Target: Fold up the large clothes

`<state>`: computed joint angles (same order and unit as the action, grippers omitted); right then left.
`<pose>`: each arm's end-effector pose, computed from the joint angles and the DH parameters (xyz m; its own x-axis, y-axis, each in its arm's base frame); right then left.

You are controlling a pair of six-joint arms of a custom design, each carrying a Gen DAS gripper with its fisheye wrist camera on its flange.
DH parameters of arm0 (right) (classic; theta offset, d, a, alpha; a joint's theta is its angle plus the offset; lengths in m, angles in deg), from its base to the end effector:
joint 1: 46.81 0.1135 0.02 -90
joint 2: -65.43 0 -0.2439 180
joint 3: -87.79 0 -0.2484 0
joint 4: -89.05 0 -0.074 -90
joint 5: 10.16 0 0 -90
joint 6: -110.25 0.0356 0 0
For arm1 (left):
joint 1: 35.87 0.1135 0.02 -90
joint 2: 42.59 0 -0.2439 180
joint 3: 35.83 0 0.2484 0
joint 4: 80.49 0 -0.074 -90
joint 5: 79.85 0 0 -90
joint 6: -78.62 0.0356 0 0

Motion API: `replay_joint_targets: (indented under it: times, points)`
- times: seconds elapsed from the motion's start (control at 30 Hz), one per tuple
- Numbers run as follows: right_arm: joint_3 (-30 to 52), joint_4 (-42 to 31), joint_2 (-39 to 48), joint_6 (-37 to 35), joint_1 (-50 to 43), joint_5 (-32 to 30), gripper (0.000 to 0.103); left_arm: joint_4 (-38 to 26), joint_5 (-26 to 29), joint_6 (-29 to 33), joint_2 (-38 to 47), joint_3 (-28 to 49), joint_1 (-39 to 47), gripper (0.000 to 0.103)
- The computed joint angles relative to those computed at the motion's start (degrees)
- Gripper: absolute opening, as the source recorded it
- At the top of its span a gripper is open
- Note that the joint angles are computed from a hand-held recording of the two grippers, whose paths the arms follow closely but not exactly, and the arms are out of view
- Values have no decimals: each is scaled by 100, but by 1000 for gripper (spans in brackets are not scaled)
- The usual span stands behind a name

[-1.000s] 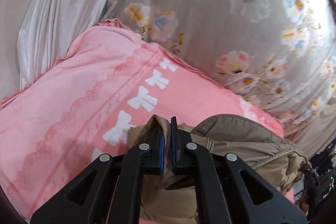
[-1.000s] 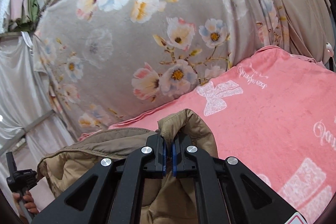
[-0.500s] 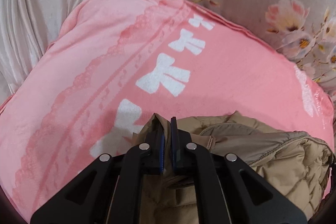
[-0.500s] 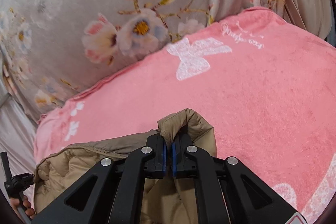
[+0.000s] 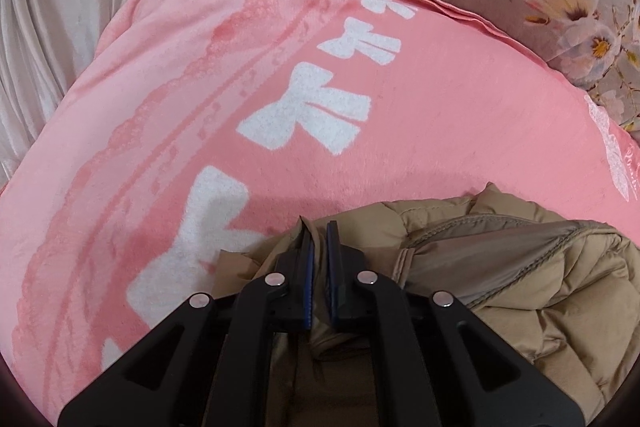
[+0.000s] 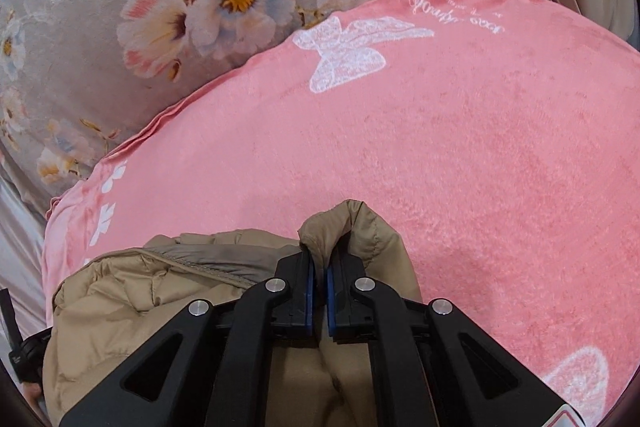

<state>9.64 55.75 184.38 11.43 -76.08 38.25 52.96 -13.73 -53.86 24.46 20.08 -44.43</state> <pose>0.3950 -0.1943 0.1763 -0.6637 0.2405 -0.7083 -0.1064 0.9069 0.4077 0.2252 -0.0193 0.2000 -0.5638 -0.5396 -0.6253 -0.6218 0.7756 -0.1086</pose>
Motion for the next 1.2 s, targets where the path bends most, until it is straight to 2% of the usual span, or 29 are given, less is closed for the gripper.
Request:
replay_joint_targets:
  times: [0.23,0.4,0.53,0.6,0.63,0.67,0.7,0.73,0.77,0.8,0.87,0.9,0.93,1.03,1.07,1.13,1.2]
  points:
    - [215,-218,206,-81,89,110,2,186,-466,-74,365,-8,-284,6]
    - [410,-366,380,-77,101,55,2,259,-604,-126,493,-2,-365,6]
    - [564,-493,499,-81,82,-49,4,428,-404,-88,267,-168,-256,6]
    - [655,-549,549,-21,-21,-333,8,454,-189,-36,-56,-301,-115,8]
    - [761,-630,591,49,-123,-547,13,335,-47,60,-362,-351,-15,10]
    - [855,-691,596,156,-270,-799,19,132,43,183,-692,-353,73,16]
    - [868,-676,539,266,-390,-914,36,-154,17,277,-1026,-307,124,31]
    - [805,-519,412,460,-552,-986,45,-705,-373,280,-1336,-107,69,46]
    - [698,-285,260,676,-703,-1011,45,-1258,-1021,223,-1656,106,-92,72]
    - [680,-157,110,834,-902,-1130,45,-1548,-1413,279,-1944,219,-205,76]
    - [773,-304,-162,770,-1162,-1265,42,-2405,-2176,330,-2268,765,-531,76]
    - [748,-360,-322,663,-1220,-1320,37,-2790,-2388,236,-2243,1071,-688,76]
    - [618,-356,-550,533,-1257,-1404,29,-3254,-2590,-34,-2170,1471,-1012,76]
    - [-147,-513,-1591,-114,-1145,-1500,17,-3952,-2814,-880,-1659,2269,-2076,75]
    - [-353,-688,-1886,-389,-1045,-1542,15,-4025,-2800,-1127,-1393,2457,-2414,74]
    - [-916,-1013,-2609,-993,-647,-1399,10,-3701,-2554,-1202,-822,2690,-2823,70]
    - [-1596,-861,-3227,-1180,-171,-1126,7,-3289,-2250,-1158,-254,2856,-2955,64]
